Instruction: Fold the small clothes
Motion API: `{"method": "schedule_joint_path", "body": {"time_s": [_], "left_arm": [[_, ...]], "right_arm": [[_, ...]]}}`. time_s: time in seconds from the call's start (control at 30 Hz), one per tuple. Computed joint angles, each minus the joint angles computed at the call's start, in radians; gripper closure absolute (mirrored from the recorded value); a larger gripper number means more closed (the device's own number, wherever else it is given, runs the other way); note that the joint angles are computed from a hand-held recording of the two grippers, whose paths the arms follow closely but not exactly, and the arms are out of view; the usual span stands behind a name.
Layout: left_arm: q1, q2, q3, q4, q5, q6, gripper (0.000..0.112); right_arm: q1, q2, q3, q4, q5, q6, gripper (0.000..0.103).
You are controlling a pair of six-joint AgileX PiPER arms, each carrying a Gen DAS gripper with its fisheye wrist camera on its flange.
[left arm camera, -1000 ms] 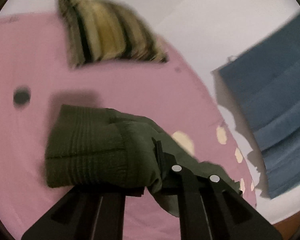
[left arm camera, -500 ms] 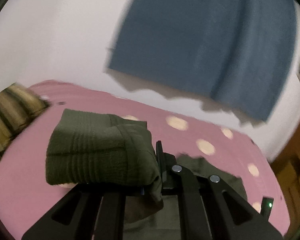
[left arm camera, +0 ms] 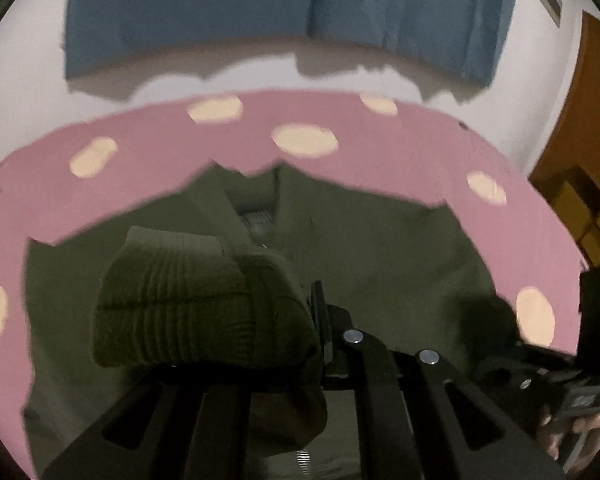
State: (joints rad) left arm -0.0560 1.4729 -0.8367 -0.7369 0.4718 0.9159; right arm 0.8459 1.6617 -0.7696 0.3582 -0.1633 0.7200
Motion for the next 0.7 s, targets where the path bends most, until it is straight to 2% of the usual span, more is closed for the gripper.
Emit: {"method": "schedule_joint_path", "body": {"time_s": [0.07,0.1,0.13,0.23,0.33,0.47,0.6,0.7], "left_arm": [[-0.052,0.01,0.029,0.03,-0.051,-0.035,0.094],[-0.065,0.008,0.04,0.027,-0.057,-0.029,0.08],[-0.062,-0.004,0.053,-0.016,-0.042,0.017,0.067],[0.0,-0.068,0.094,-0.152,0.018,0.183,0.054],[0.139,-0.132,0.117,-0.236,0.163,0.319,0.046],[0.422,-0.195,0.135,-0.317,0.377,0.514,0.042],[0.655,-0.23,0.148,-0.374,0.491,0.71,0.039],[0.806,-0.192,0.116,-0.375,0.57,0.775,0.038]], "right_arm": [[-0.006,0.005,0.01,-0.083,-0.019,0.092,0.026],[-0.01,0.008,0.011,-0.126,-0.025,0.137,0.026],[-0.011,0.01,0.013,-0.145,-0.029,0.159,0.026],[-0.022,0.007,0.024,-0.251,-0.052,0.275,0.026],[-0.038,0.013,0.026,-0.389,-0.094,0.431,0.026],[-0.069,0.045,0.013,-0.582,-0.181,0.636,0.026],[-0.094,0.112,-0.056,-0.768,-0.216,0.831,0.026],[-0.099,0.17,-0.148,-0.942,-0.209,0.994,0.026]]}}
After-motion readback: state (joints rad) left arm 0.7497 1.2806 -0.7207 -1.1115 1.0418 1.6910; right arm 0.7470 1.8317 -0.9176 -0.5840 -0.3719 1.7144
